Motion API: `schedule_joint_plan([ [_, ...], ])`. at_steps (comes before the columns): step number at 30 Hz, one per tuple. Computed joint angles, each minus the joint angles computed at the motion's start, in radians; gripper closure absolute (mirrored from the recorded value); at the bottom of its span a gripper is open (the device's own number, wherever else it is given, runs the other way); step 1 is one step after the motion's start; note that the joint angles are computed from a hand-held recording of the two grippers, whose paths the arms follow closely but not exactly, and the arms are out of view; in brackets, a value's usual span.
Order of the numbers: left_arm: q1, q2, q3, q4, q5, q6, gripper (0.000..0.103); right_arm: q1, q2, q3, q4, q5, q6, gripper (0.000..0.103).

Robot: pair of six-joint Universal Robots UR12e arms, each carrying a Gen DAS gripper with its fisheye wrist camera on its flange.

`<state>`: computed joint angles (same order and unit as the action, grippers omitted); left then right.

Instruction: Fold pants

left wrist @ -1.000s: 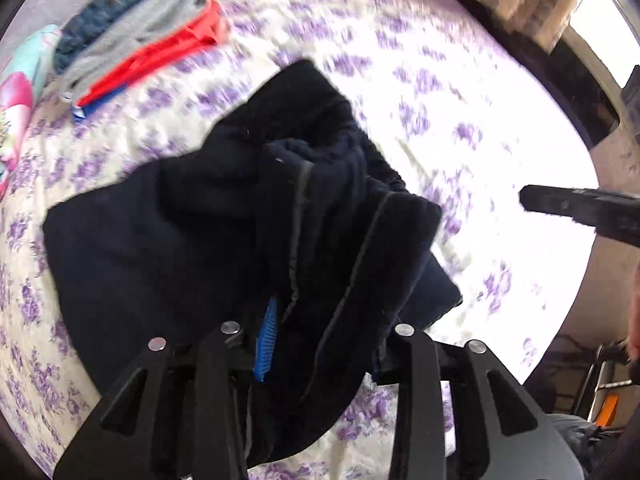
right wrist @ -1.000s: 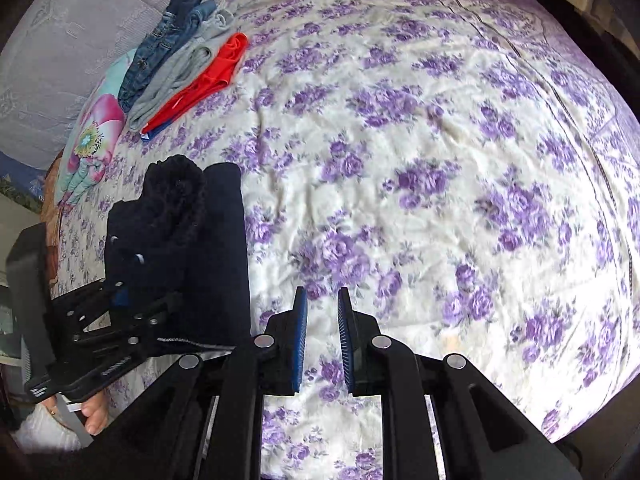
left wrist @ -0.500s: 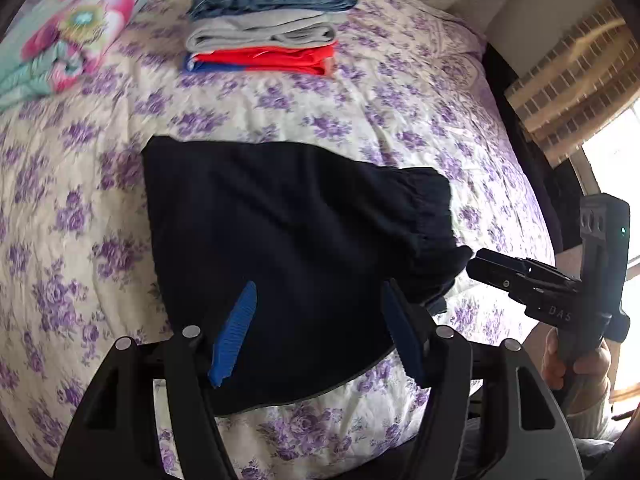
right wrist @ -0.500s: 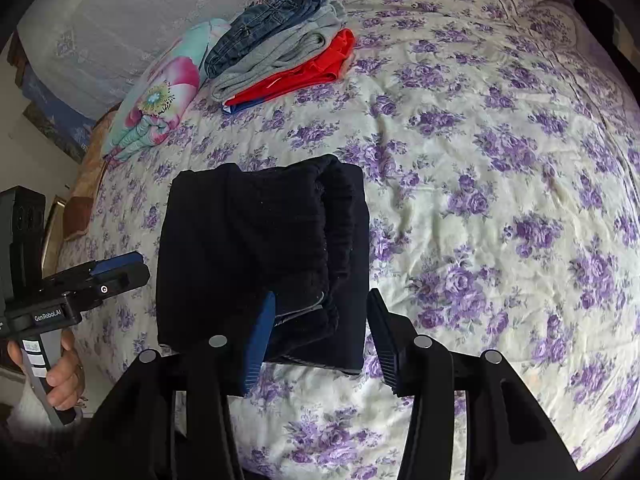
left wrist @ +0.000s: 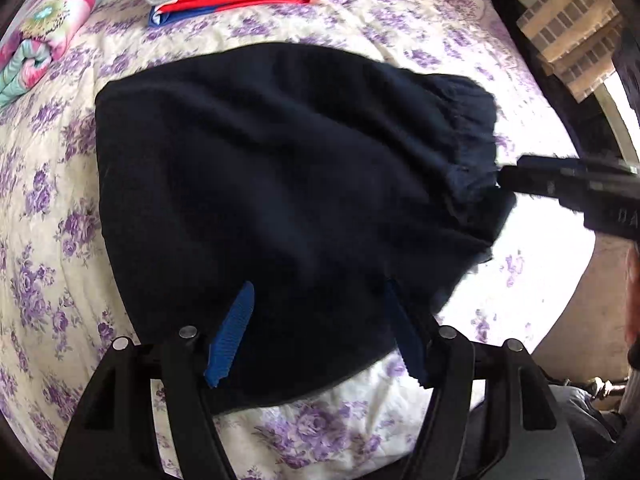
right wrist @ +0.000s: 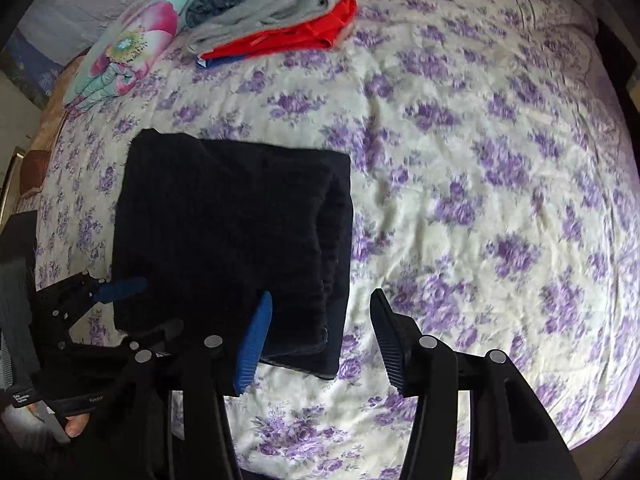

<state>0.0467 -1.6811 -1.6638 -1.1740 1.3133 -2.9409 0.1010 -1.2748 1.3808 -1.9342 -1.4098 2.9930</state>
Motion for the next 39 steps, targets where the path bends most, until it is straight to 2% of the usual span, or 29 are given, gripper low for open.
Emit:
schedule_joint_plan([
  [3, -0.002, 0.044, -0.028, 0.038, -0.012, 0.006, 0.039, 0.017, 0.024, -0.072, -0.026, 0.074, -0.112, 0.051],
  [6, -0.012, 0.076, -0.061, 0.074, 0.017, -0.007, 0.039, 0.066, 0.096, -0.172, -0.029, 0.109, -0.247, 0.051],
  [8, -0.021, 0.093, -0.081, 0.102, 0.06, -0.024, 0.039, 0.096, 0.168, -0.262, 0.039, 0.198, -0.35, 0.051],
  [9, -0.025, 0.1, -0.091, 0.115, 0.081, -0.031, 0.039, 0.114, 0.203, -0.305, 0.072, 0.219, -0.381, 0.052],
  [11, -0.026, 0.108, -0.103, 0.132, 0.12, -0.046, 0.039, 0.156, 0.271, -0.385, 0.116, 0.193, -0.421, 0.052],
  [15, 0.0, 0.115, -0.132, 0.16, 0.122, -0.059, 0.039, 0.205, 0.385, -0.534, 0.252, 0.133, -0.455, 0.055],
  [16, 0.006, 0.113, -0.137, 0.165, 0.116, -0.062, 0.043, 0.212, 0.396, -0.545, 0.261, 0.112, -0.468, 0.056],
  [17, 0.013, 0.112, -0.14, 0.163, 0.1, -0.062, 0.053, 0.219, 0.409, -0.562, 0.272, 0.088, -0.483, 0.058],
  [18, 0.022, 0.109, -0.141, 0.154, 0.075, -0.062, 0.059, 0.224, 0.416, -0.568, 0.283, 0.065, -0.49, 0.082],
  [19, 0.031, 0.104, -0.141, 0.135, 0.046, -0.063, 0.074, 0.226, 0.428, -0.585, 0.313, 0.05, -0.483, 0.097],
  [20, 0.039, 0.099, -0.142, 0.116, 0.024, -0.066, 0.089, 0.226, 0.432, -0.591, 0.329, 0.05, -0.454, 0.097],
  [23, 0.045, 0.095, -0.167, 0.128, 0.005, -0.075, 0.091, 0.225, 0.429, -0.585, 0.296, 0.019, -0.376, 0.097],
  [25, 0.032, 0.092, -0.181, 0.155, 0.033, -0.07, 0.092, 0.223, 0.443, -0.594, 0.311, 0.009, -0.331, 0.097],
  [27, 0.019, 0.086, -0.177, 0.162, 0.061, -0.062, 0.092, 0.229, 0.448, -0.57, 0.294, -0.023, -0.326, 0.096],
  [28, 0.016, 0.085, -0.173, 0.158, 0.067, -0.056, 0.093, 0.231, 0.438, -0.541, 0.255, -0.018, -0.336, 0.096],
  [30, 0.025, 0.086, -0.163, 0.129, 0.043, -0.044, 0.092, 0.234, 0.428, -0.531, 0.243, -0.026, -0.361, 0.089],
  [31, 0.041, 0.089, -0.153, 0.098, 0.004, -0.044, 0.092, 0.233, 0.425, -0.54, 0.257, -0.03, -0.366, 0.084],
  [33, 0.083, 0.101, -0.139, 0.058, -0.074, -0.063, 0.089, 0.218, 0.396, -0.532, 0.245, -0.009, -0.359, 0.058],
  [34, 0.11, 0.117, -0.144, 0.074, -0.108, -0.087, 0.077, 0.206, 0.368, -0.504, 0.196, 0.003, -0.347, 0.05],
  [35, 0.133, 0.129, -0.149, 0.099, -0.122, -0.115, 0.057, 0.19, 0.333, -0.462, 0.131, 0.016, -0.334, 0.033],
  [36, 0.156, 0.138, -0.153, 0.124, -0.13, -0.147, 0.047, 0.173, 0.3, -0.42, 0.072, 0.027, -0.32, 0.023],
  [37, 0.175, 0.142, -0.155, 0.138, -0.137, -0.176, 0.038, 0.156, 0.259, -0.365, 0.019, 0.034, -0.296, 0.022],
  [39, 0.203, 0.133, -0.146, 0.128, -0.138, -0.215, 0.038, 0.121, 0.188, -0.271, -0.037, 0.035, -0.261, 0.021],
])
